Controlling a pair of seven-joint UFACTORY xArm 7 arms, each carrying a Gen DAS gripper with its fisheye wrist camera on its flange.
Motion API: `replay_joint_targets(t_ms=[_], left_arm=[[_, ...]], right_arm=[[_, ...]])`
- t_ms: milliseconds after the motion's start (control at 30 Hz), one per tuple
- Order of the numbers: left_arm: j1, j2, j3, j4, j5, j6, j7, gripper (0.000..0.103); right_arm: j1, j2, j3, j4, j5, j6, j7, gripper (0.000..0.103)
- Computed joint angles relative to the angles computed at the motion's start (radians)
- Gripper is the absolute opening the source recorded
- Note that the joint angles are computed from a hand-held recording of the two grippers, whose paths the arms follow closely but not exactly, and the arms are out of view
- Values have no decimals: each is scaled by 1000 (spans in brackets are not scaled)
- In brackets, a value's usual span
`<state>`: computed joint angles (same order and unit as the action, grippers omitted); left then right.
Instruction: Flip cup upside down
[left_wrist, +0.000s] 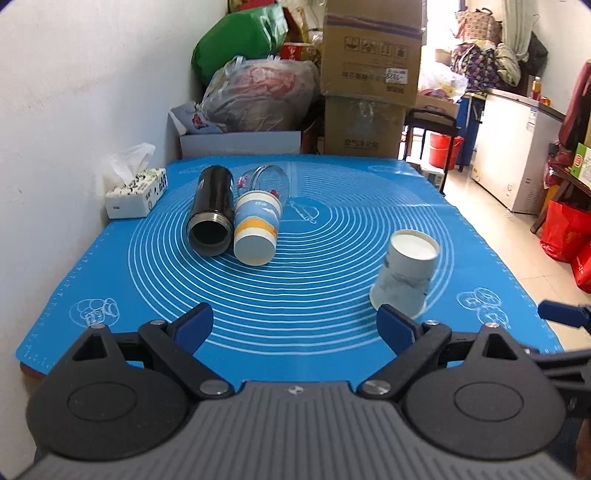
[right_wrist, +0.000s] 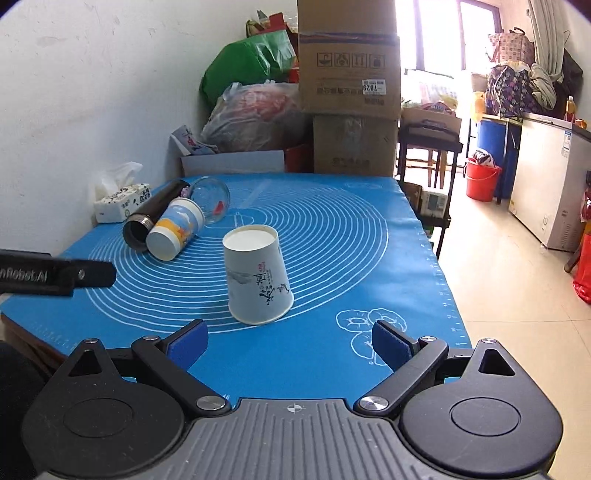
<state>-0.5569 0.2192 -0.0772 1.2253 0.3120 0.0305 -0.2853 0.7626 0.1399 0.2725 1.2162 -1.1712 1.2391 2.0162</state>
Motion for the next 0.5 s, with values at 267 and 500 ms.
replay_joint_targets(t_ms=[267,500], left_arm=[[-39,-101,69,-142,105,-76,-98,95],[17,-131,27,-183,130,-88,-110,95]], right_arm=[[46,5,23,24,-28,63,20,96],[67,21,21,53,-25,73,0,96]])
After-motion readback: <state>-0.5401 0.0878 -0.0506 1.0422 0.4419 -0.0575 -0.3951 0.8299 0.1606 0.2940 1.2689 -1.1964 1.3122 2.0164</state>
